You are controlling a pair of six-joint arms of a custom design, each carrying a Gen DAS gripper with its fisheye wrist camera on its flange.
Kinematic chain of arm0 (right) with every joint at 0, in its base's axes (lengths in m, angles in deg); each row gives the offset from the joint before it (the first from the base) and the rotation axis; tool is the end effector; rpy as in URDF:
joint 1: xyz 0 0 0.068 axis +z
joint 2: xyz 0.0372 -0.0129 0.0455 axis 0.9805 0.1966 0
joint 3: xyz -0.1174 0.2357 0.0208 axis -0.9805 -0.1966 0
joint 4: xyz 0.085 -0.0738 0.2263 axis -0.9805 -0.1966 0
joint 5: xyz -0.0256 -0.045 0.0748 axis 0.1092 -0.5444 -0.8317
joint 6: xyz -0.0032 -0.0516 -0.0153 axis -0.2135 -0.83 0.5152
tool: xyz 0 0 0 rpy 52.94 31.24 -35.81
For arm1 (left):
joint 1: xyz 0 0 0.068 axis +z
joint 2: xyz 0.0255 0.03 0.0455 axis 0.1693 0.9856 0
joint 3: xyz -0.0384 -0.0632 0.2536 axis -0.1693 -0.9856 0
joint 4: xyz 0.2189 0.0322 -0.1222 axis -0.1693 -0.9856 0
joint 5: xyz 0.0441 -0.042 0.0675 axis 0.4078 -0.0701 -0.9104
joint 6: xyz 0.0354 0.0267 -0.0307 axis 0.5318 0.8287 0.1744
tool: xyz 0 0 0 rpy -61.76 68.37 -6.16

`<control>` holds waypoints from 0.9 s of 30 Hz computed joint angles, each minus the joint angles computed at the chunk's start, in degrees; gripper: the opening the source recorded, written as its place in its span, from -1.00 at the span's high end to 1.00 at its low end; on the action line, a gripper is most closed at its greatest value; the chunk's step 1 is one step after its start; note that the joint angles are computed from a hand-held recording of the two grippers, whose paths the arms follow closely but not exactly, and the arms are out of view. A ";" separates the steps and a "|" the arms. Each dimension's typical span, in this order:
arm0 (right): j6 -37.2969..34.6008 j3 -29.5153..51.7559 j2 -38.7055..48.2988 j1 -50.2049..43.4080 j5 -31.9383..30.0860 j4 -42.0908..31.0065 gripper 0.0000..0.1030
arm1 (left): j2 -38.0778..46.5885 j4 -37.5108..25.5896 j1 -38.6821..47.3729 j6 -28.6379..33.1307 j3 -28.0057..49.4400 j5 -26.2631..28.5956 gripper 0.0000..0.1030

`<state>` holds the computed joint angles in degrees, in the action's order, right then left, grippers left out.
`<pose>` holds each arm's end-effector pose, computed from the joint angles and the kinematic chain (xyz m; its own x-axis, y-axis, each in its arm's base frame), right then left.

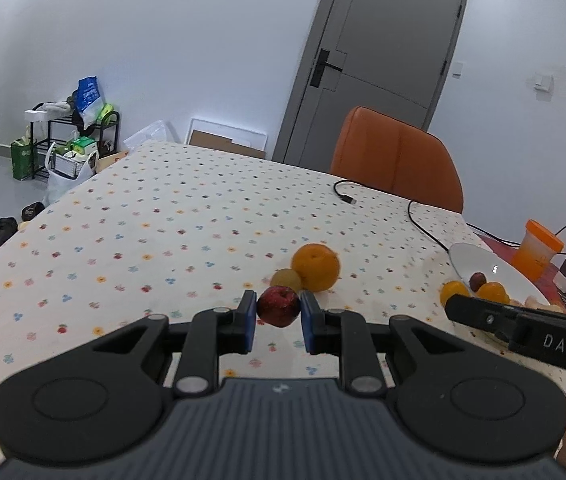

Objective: Organize fruits
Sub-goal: 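Grasp a red plum with the left gripper while the right grasps a small kumquat, then carry the red plum and kumquat over the white bowl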

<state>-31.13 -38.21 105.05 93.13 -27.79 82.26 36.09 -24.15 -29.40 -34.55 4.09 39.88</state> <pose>0.2580 0.0704 0.0688 -0.4848 0.0120 -0.8746 -0.2751 0.9471 0.1655 0.2821 -0.2101 0.0636 -0.4993 -0.2017 -0.8426 0.0356 0.9669 -0.2525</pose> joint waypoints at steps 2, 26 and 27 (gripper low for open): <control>0.02 -0.86 -0.75 -0.80 -0.22 0.48 0.62 | 0.06 -0.47 -0.45 0.17 0.60 -0.04 0.58; 0.17 -9.82 -1.95 -18.86 -8.77 11.35 0.62 | 5.11 -9.69 -6.42 5.20 16.39 -0.21 0.58; 0.10 -9.84 -1.57 -19.79 -9.27 11.74 0.62 | 5.65 -10.44 -6.68 5.31 17.47 -0.08 0.58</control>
<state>-31.03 -48.05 103.49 73.35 -37.06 94.00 41.74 -34.59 -36.08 -29.24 21.56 39.79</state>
